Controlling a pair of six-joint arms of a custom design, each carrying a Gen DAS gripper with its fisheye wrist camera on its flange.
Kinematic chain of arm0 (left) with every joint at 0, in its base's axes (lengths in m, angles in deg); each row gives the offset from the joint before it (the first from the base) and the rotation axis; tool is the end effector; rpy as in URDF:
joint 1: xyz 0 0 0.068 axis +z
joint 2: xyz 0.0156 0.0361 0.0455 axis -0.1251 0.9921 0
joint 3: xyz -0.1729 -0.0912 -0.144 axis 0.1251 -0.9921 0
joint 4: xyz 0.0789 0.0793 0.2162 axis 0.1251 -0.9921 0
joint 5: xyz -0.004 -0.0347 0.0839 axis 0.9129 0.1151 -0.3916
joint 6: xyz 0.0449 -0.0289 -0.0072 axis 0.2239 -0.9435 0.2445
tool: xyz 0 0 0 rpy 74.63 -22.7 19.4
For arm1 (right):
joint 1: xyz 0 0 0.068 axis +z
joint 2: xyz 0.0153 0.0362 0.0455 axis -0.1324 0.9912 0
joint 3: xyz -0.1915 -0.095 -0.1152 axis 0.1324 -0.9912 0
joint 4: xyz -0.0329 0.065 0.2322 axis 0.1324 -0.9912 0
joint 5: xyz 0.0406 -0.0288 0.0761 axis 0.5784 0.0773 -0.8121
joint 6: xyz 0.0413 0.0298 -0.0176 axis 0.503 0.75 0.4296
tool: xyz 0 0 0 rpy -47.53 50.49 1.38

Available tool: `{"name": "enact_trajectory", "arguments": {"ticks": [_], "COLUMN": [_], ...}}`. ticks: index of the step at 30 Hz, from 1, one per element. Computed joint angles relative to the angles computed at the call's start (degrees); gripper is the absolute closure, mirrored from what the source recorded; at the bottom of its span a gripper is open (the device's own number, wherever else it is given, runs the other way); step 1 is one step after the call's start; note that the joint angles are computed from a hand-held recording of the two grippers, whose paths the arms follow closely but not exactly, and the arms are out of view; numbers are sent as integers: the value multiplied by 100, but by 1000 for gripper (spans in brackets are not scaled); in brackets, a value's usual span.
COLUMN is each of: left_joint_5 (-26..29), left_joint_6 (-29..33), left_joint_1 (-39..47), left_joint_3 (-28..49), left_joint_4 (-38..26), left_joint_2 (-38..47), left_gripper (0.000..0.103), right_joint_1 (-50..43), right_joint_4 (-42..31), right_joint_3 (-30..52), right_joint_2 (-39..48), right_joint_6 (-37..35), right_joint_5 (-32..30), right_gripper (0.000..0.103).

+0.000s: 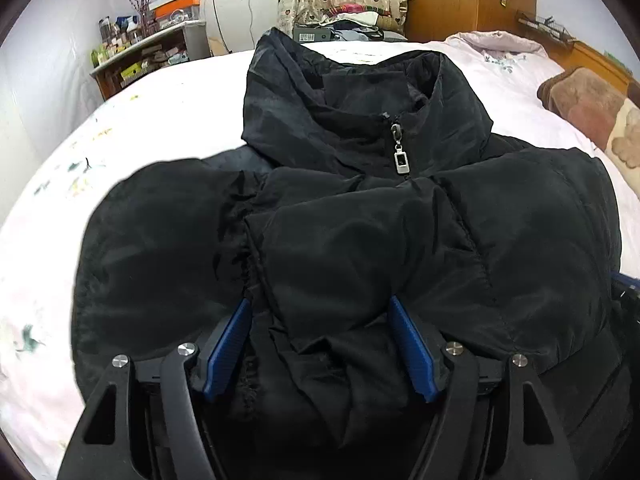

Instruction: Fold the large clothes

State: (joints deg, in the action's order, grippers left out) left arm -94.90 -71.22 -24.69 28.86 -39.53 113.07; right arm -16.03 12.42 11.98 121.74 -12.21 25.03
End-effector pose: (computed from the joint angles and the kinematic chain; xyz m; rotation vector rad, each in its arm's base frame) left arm 0.2344 -0.0612 0.1825 -0.2712 2.4645 0.1536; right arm 0.3047 -0.0343 0.1954 -0.3069 2.5670 0.2419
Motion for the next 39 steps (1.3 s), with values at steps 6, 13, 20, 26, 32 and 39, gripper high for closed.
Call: {"name": "enact_trajectory", "arguments": {"ticks": [6,13,20,26,32,39], "left_joint_5": [370,90,419,569,430,292], "left_joint_6": [-166,-45,539,491,491,169], "left_joint_1": [193,59,426,543,456,229], "left_joint_3": [231,960,718,477,735,960], "left_joint_4": [-833,-853,474,925,570,-496], "left_joint_2": [-739,-752,928,984,1012,-253], "left_gripper": [30,31,34,33,33,38], "right_joint_1": [-146,48,675,665,720,726], "right_joint_4": [-387,-154,-159,417,135,-189], "right_joint_3": [269,1017,2236,1715,1930,1263], "right_joint_2": [-98,-64,1584,1731,1691,265], "right_joint_6": [-127,161,394,293,269,338], "right_joint_5": [-132,-308,451,524,710,557], "right_gripper": [68,68,68,68,68,68]}}
